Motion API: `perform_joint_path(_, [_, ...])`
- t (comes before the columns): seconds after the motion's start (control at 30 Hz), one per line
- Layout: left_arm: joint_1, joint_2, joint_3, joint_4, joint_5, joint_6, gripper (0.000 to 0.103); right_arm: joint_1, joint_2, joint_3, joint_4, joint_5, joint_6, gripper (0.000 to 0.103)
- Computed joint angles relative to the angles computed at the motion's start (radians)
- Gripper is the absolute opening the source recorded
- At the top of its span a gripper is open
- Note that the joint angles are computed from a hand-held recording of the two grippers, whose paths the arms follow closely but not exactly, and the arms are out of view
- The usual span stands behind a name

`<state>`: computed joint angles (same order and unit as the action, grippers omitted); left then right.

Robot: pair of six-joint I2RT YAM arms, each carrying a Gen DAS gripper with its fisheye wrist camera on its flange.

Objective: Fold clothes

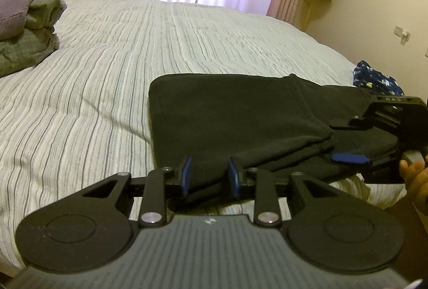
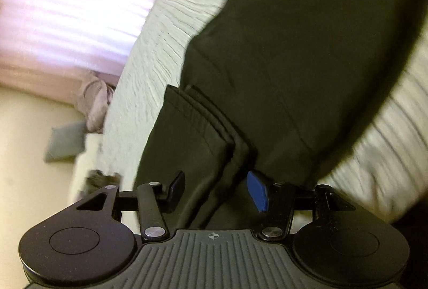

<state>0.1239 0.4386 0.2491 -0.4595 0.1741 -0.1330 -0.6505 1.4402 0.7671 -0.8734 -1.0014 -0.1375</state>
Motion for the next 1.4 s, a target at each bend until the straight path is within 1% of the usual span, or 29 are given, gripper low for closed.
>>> perform_joint_path(0.07, [0.011,0.002,0.001,0.002,0.011,-0.001,0.026,-0.001,0.045,0.019,-0.002,-0.008,0.012,0.057])
perform_joint_path(0.2, [0.006,-0.001,0.001,0.0,0.005,-0.005,0.026,0.092,0.022,-0.002,0.142,0.028,0.181,0.055])
perform_joint_path(0.23, [0.012,-0.002,0.0,-0.001,0.011,-0.002,0.026,0.117,0.004,-0.011,0.18,0.044,0.215,0.041])
perform_joint_path(0.27, [0.019,-0.002,-0.001,-0.001,0.016,0.001,0.026,0.137,-0.017,-0.025,0.21,0.074,0.224,0.032])
perform_joint_path(0.33, [0.036,0.002,-0.003,0.004,0.029,0.005,0.026,0.162,-0.056,-0.052,0.253,0.117,0.213,0.025])
perform_joint_path(0.37, [0.046,0.006,-0.003,0.007,0.035,0.007,0.026,0.168,-0.081,-0.067,0.271,0.131,0.199,0.014])
perform_joint_path(0.4, [0.056,0.012,-0.002,0.01,0.041,0.01,0.025,0.152,-0.127,-0.094,0.287,0.115,0.157,0.009])
perform_joint_path(0.43, [0.067,0.017,-0.001,0.013,0.049,0.014,0.025,0.131,-0.175,-0.121,0.299,0.091,0.11,0.007])
perform_joint_path(0.53, [0.1,0.036,0.005,0.023,0.085,0.022,0.025,0.028,-0.372,-0.185,0.24,-0.008,-0.09,0.007])
perform_joint_path(0.6, [0.091,0.053,0.006,0.042,0.079,0.019,0.025,-0.048,-0.434,-0.191,0.146,-0.013,-0.205,0.007])
perform_joint_path(0.63, [0.081,0.064,0.006,0.054,0.07,0.017,0.025,-0.063,-0.434,-0.199,0.14,0.014,-0.211,0.006])
perform_joint_path(0.73, [0.055,0.093,0.007,0.079,0.042,0.013,0.025,-0.088,-0.362,-0.234,0.176,0.106,-0.215,0.007])
perform_joint_path(0.8, [0.045,0.098,0.009,0.082,0.031,0.015,0.025,-0.115,-0.373,-0.232,0.146,0.093,-0.229,0.007])
perform_joint_path(0.87, [0.061,0.091,0.009,0.078,0.052,0.021,0.025,-0.149,-0.449,-0.221,0.111,0.037,-0.259,0.006])
perform_joint_path(0.93, [0.065,0.102,0.011,0.085,0.054,0.021,0.025,-0.164,-0.499,-0.22,0.123,0.021,-0.26,0.006])
perform_joint_path(1.03, [0.049,0.13,0.007,0.103,0.041,0.017,0.025,-0.073,-0.425,-0.275,0.268,0.158,-0.188,0.007])
perform_joint_path(1.07, [0.044,0.131,0.007,0.102,0.035,0.018,0.024,-0.077,-0.377,-0.267,0.27,0.154,-0.191,0.007])
perform_joint_path(1.1, [0.04,0.128,0.007,0.1,0.03,0.022,0.024,-0.086,-0.326,-0.255,0.265,0.143,-0.199,0.007])
perform_joint_path(1.23, [0.056,0.137,0.016,0.094,0.038,0.043,0.025,-0.1,-0.285,-0.204,0.185,0.145,-0.295,0.007])
perform_joint_path(1.3, [0.065,0.138,0.029,0.084,0.038,0.059,0.023,-0.063,-0.264,-0.173,0.155,0.164,-0.29,0.007])
perform_joint_path(1.33, [0.076,0.141,0.039,0.079,0.043,0.07,0.022,-0.034,-0.293,-0.161,0.146,0.197,-0.278,0.008])
perform_joint_path(1.4, [0.116,0.152,0.065,0.073,0.07,0.102,0.019,0.03,-0.354,-0.131,0.127,0.274,-0.255,0.015])
